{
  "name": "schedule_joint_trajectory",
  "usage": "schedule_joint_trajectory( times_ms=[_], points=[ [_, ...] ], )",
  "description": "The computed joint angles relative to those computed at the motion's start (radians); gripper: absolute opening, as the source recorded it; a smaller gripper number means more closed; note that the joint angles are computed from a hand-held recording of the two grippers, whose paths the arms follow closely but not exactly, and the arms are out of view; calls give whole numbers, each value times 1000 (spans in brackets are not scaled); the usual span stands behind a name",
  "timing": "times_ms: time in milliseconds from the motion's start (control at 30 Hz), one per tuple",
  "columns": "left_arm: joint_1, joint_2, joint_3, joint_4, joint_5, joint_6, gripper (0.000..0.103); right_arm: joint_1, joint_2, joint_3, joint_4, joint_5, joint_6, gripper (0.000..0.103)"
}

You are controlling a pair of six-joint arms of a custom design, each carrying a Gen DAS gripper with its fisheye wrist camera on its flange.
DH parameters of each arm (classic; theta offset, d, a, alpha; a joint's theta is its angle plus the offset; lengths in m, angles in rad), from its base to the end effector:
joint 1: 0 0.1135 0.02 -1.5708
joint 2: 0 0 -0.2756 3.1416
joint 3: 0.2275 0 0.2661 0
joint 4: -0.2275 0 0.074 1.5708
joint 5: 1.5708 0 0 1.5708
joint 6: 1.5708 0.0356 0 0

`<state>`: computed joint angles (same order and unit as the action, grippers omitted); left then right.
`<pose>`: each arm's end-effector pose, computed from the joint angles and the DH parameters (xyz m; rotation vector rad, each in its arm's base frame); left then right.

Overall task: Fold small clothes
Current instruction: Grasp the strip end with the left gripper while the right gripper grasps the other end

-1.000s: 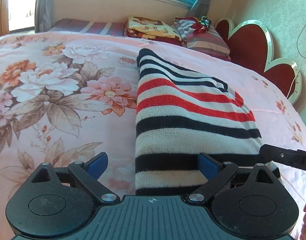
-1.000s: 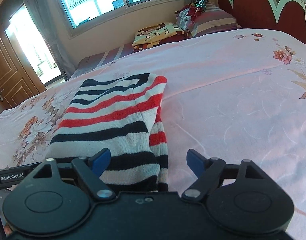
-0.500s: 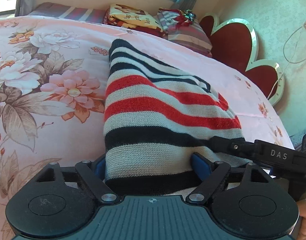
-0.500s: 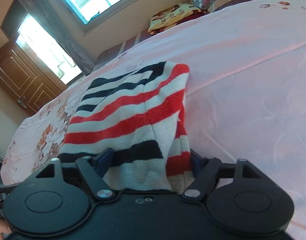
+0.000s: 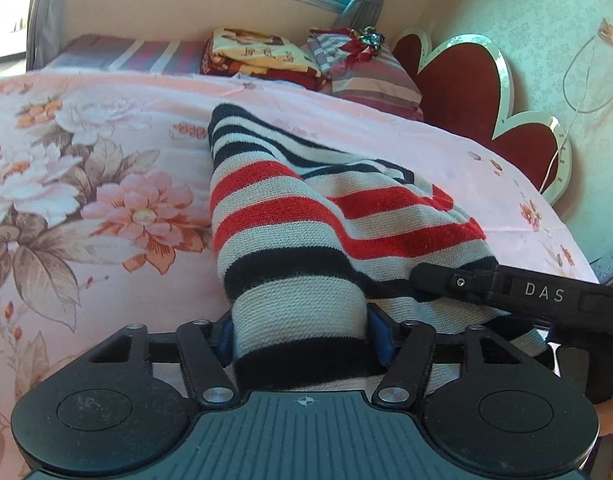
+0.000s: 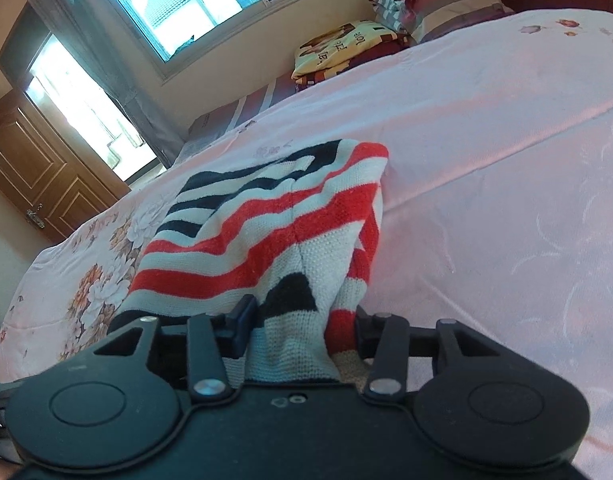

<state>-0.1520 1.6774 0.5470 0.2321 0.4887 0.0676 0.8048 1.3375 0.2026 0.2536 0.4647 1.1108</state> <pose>0.2741 -0.0589 0.0961 0.4746 2.3814 -0.6383 0.1415 0.1240 0.0903 0.5564 2.2958 0.3709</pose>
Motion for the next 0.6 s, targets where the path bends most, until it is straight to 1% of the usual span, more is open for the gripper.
schedule_joint_trajectory(
  times_ms=[200,333,467,600],
  points=[
    [34,-106,-33,-39,34,14,55,62,-100,22,-76,68,51,36],
    [123,-191,-39,-124,88,75,55,114,-112,70,-98,102,46,36],
    [282,-242,-2,-254,163,208,55,173,-28,152,-45,132,47,36],
    [487,-206,97,-401,246,388,55,213,148,283,42,136,41,36]
  ],
)
